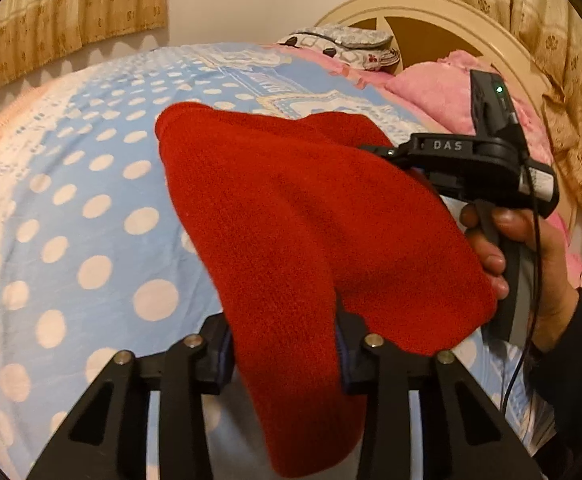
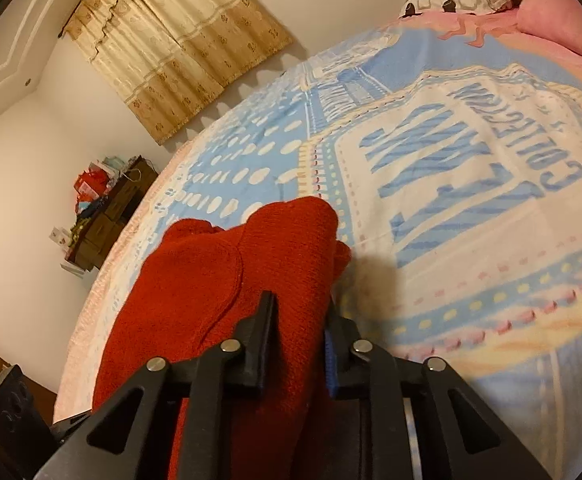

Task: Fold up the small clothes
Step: 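Close both grippers on the edge of the folded red sweater, then lift the folded sweater with both grippers and carry it across the bed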

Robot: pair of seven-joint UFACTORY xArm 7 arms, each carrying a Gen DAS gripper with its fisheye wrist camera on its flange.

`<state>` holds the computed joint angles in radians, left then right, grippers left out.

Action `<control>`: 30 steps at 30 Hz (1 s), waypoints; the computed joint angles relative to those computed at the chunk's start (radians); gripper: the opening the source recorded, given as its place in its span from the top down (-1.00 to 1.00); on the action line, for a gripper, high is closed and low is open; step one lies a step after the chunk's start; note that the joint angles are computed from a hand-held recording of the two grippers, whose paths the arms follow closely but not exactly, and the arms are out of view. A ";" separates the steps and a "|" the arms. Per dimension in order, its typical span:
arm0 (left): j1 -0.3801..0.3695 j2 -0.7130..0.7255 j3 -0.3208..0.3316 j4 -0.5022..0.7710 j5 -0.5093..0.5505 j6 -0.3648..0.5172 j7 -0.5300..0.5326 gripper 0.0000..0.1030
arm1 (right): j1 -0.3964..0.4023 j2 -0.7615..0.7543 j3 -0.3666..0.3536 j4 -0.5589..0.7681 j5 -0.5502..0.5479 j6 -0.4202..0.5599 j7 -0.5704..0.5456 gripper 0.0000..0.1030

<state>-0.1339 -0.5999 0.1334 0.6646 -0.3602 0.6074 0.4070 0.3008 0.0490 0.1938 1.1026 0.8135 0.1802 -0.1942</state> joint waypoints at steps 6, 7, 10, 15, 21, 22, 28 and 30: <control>0.034 -0.096 -0.019 -0.040 0.052 0.049 -0.026 0.27 | 0.037 -0.074 -0.004 -0.063 0.036 -0.013 -0.003 0.69; 0.037 -0.112 -0.022 -0.046 0.059 0.056 -0.032 0.27 | 0.048 -0.086 -0.007 -0.074 0.052 -0.016 -0.011 0.69; 0.051 -0.173 -0.020 -0.068 0.088 0.095 -0.038 0.28 | 0.081 -0.118 -0.016 -0.100 0.060 -0.009 0.006 0.70; 0.081 -0.278 -0.028 -0.110 0.139 0.141 -0.056 0.30 | 0.138 -0.147 -0.016 -0.124 0.026 -0.027 0.058 0.71; 0.120 -0.381 -0.019 -0.146 0.188 0.194 -0.078 0.30 | 0.203 -0.156 -0.013 -0.129 -0.005 -0.049 0.093 0.71; 0.130 -0.399 -0.017 -0.151 0.200 0.203 -0.078 0.30 | 0.215 -0.155 -0.014 -0.127 -0.001 -0.051 0.091 0.71; 0.160 -0.464 0.002 -0.167 0.228 0.235 -0.085 0.31 | 0.252 -0.142 0.001 -0.109 -0.030 -0.068 0.131 0.72; 0.170 -0.481 0.010 -0.170 0.234 0.242 -0.086 0.31 | 0.259 -0.136 0.009 -0.098 -0.052 -0.071 0.152 0.72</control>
